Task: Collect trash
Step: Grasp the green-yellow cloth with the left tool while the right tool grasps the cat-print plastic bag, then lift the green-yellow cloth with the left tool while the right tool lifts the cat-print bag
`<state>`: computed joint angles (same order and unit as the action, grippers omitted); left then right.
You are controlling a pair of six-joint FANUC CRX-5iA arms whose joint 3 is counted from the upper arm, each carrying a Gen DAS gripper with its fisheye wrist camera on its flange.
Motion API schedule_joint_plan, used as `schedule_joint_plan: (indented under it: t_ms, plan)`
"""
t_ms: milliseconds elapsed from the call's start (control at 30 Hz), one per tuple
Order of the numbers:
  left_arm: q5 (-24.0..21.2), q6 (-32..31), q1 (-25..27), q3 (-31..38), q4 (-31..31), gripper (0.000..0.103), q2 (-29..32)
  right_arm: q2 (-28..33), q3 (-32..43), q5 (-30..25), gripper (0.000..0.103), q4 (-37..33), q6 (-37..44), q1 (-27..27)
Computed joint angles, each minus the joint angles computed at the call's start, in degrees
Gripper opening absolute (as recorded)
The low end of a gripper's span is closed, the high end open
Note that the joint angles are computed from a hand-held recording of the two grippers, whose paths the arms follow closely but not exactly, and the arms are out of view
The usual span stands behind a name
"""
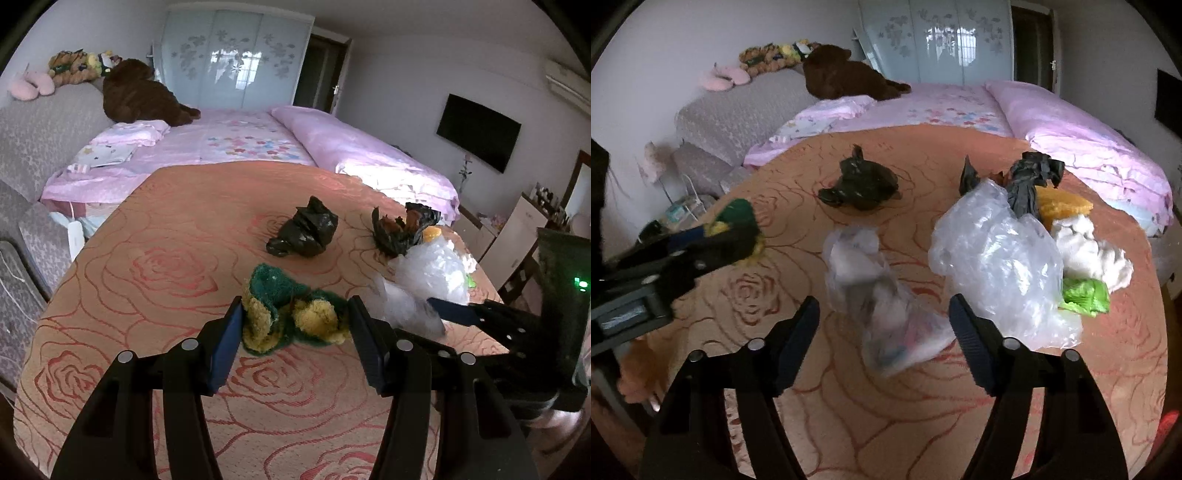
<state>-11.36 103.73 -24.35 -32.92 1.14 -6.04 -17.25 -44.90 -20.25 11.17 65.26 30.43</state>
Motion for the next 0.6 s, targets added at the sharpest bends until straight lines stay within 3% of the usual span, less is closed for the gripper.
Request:
schedule_joint_plan:
  t_ms: [133, 333, 467, 533, 600]
  plan:
    - [0.1, -0.9, 0.0, -0.3, 1.0, 0.054, 0.0, 0.9, 0.1, -0.4, 0.043, 0.4, -0.4, -0.2]
    - [-0.1, -0.2, -0.1, -0.1, 0.4, 0.054, 0.1, -0.5, 0.7, -0.5, 0.038, -4.1, 2.4, -0.8]
    - [0.3, -0.8, -0.1, -0.3, 1.1, 0.054, 0.3, 0.0, 0.8, 0.0, 0.04, -2.1, 1.5, 0.1]
    - [0.3, -0.6, -0.1, -0.3, 1.0, 0.054, 0.2, 0.7, 1.8, -0.2, 0.055, -4.3, 3.2, 0.2]
    - [0.5, -0.7, 0.0, -0.4, 1.4, 0.054, 0.3, 1.3, 2.0, 0.8, 0.062, -4.0, 2.7, 0.4]
